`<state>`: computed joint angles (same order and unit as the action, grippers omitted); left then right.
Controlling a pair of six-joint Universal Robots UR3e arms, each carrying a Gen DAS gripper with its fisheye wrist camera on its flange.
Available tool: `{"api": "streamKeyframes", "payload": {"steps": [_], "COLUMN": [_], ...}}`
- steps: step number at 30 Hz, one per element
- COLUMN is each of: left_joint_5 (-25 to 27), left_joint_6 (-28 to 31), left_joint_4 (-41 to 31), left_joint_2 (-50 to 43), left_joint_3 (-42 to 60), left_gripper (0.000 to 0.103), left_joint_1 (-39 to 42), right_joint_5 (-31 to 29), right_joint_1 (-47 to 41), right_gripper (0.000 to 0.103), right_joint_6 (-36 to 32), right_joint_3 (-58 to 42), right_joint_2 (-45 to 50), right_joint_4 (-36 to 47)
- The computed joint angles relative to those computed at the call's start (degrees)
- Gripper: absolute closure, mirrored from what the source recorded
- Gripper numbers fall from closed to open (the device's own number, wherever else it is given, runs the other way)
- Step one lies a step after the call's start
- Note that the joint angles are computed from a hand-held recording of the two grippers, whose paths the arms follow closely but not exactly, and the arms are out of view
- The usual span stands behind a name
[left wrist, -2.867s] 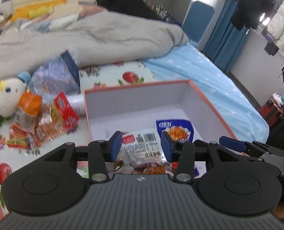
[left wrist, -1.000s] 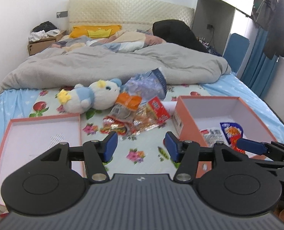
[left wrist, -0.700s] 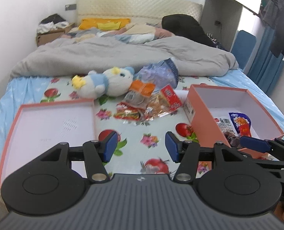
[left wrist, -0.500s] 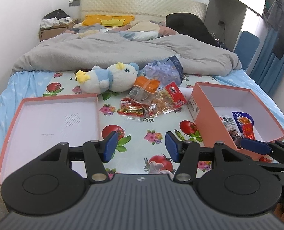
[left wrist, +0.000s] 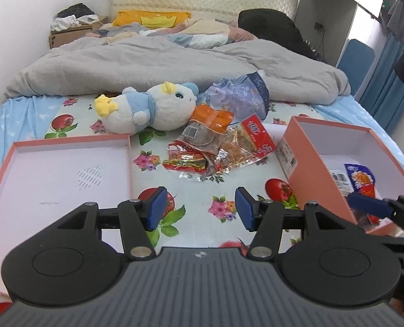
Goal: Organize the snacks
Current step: 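Withdraw both tools from the box back toward the snack pile, then grasp the orange bread packet with the left tool while the right grasps the dried tofu packet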
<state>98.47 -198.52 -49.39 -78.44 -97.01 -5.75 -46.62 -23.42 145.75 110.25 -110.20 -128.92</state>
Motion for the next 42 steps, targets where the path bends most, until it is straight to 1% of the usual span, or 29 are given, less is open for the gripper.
{"api": "streamKeyframes", "payload": {"steps": [4,8,9,12,14,17,22,24,26,32,33,34,35,37,39,40,42], "left_joint_5": [-2.8,-3.8,-4.2,-3.6,-4.4,-4.8,-7.4,-7.8,-9.3,-12.3,-13.0,-13.4,-13.9,-15.0,-16.1,-17.0,-19.1], "left_joint_6": [2.2,4.9,5.9,8.4,9.8,11.6,14.9,16.3,17.4,18.8,18.9,19.0,19.1,19.9,20.9,21.5,23.2], "left_joint_4": [3.5,7.4,8.2,11.5,13.1,14.3,14.4,14.4,14.4,13.9,13.6,13.1,13.3,13.7,12.8,12.0,9.1], "left_joint_2": [-3.3,-8.3,-9.5,-14.0,-17.3,-22.0,-28.9,-31.9,-34.8,-44.9,-46.7,-48.2,-49.9,-52.9,-55.9,-57.6,-60.6], "left_joint_3": [-1.1,-0.6,-0.3,0.9,2.1,4.6,9.8,12.6,15.4,26.0,28.1,30.0,31.7,35.1,39.1,41.5,46.6], "left_gripper": [0.042,0.038,0.038,0.036,0.036,0.035,0.033,0.033,0.033,0.033,0.031,0.022,0.015,0.012,0.012,0.011,0.011], "left_joint_1": [3.4,5.7,6.1,6.4,7.3,8.3,10.3,10.7,11.6,13.7,14.1,14.3,14.6,14.9,15.1,15.3,15.4], "right_joint_5": [-2.4,-5.8,-7.3,-8.6,-10.7,-12.0,-15.4,-15.2,-14.6,-16.7,-17.6,-18.7,-19.2,-19.7,-22.1,-22.7,-21.5], "right_joint_1": [3.8,7.9,9.2,11.4,13.3,15.2,18.5,19.2,19.8,22.6,23.3,23.9,24.2,24.7,25.5,25.8,25.5], "right_gripper": [0.037,0.037,0.037,0.037,0.037,0.038,0.038,0.037,0.037,0.037,0.036,0.028,0.021,0.02,0.014,0.014,0.014], "right_joint_6": [3.7,6.9,7.5,7.4,8.3,9.7,12.1,11.6,11.0,10.2,10.1,10.0,9.8,9.6,9.9,10.1,10.9], "right_joint_3": [-0.5,-1.7,-2.7,-3.6,-4.6,-7.9,-14.4,-16.8,-20.0,-30.6,-32.6,-34.8,-36.8,-40.4,-42.8,-43.9,-46.2], "right_joint_2": [6.6,14.5,16.7,20.9,24.3,29.5,37.8,40.5,43.7,53.0,54.5,56.2,57.8,60.7,63.2,64.5,66.5], "right_joint_4": [-9.1,-18.5,-19.8,-22.9,-25.3,-26.5,-29.2,-29.8,-29.7,-27.2,-26.8,-26.4,-26.0,-25.3,-26.8,-27.5,-27.7]}}
